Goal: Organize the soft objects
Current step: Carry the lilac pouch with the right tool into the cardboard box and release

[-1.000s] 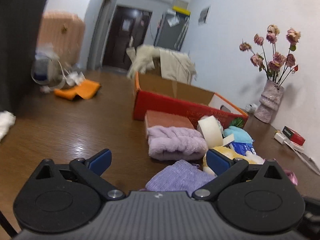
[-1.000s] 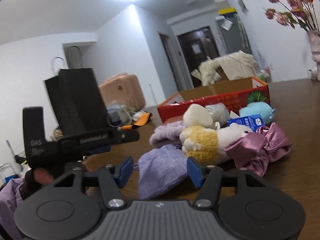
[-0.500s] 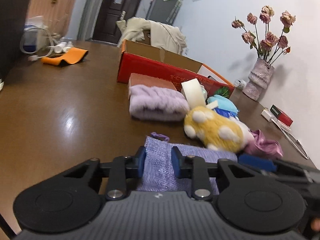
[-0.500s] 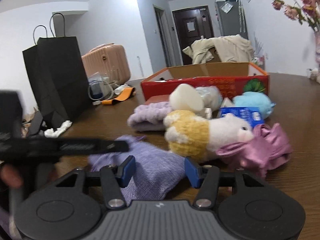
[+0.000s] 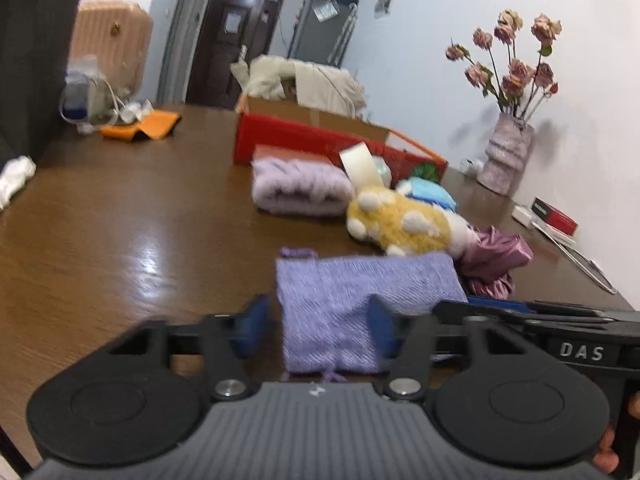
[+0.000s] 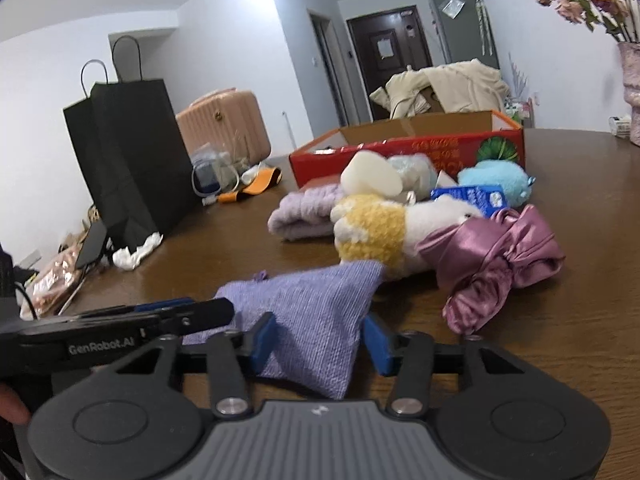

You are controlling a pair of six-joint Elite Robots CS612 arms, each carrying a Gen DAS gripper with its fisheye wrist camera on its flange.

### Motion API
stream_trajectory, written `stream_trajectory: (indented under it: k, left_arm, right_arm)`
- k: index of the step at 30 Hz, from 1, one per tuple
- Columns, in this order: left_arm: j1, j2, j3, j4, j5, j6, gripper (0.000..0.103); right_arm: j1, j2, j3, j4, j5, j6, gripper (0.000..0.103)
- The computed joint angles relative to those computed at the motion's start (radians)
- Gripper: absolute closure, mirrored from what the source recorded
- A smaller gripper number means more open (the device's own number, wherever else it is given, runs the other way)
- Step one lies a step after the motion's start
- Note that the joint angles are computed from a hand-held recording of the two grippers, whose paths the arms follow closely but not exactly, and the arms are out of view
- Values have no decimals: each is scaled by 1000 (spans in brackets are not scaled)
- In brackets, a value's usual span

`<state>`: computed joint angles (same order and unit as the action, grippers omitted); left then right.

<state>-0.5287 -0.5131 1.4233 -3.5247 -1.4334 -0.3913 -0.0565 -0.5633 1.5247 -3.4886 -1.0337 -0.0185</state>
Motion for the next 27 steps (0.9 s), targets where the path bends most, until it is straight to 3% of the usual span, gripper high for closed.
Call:
stream_trajectory:
  k: [6,12,17,23,27]
  left_arm:
    - [4,6,-13,-29,-27,-7,96]
    - [19,-2,-39,-78,-113,35,100]
    - [39,-3,-101,-93,-155,51,100]
    - [72,51,-308,-8,-192,58,100]
    - [98,147,-572,174,-209,55,100]
  right_arm:
    - [-3,-4,-1,0,8,-33,89]
    - [-9,-15,-16,6,65,-69,94]
    - [-17,-17,-63,-27,101,-36,95]
    - [-22,23,-243,37,112,-19,95]
    - [-18,99,-468,190,94,-32,95]
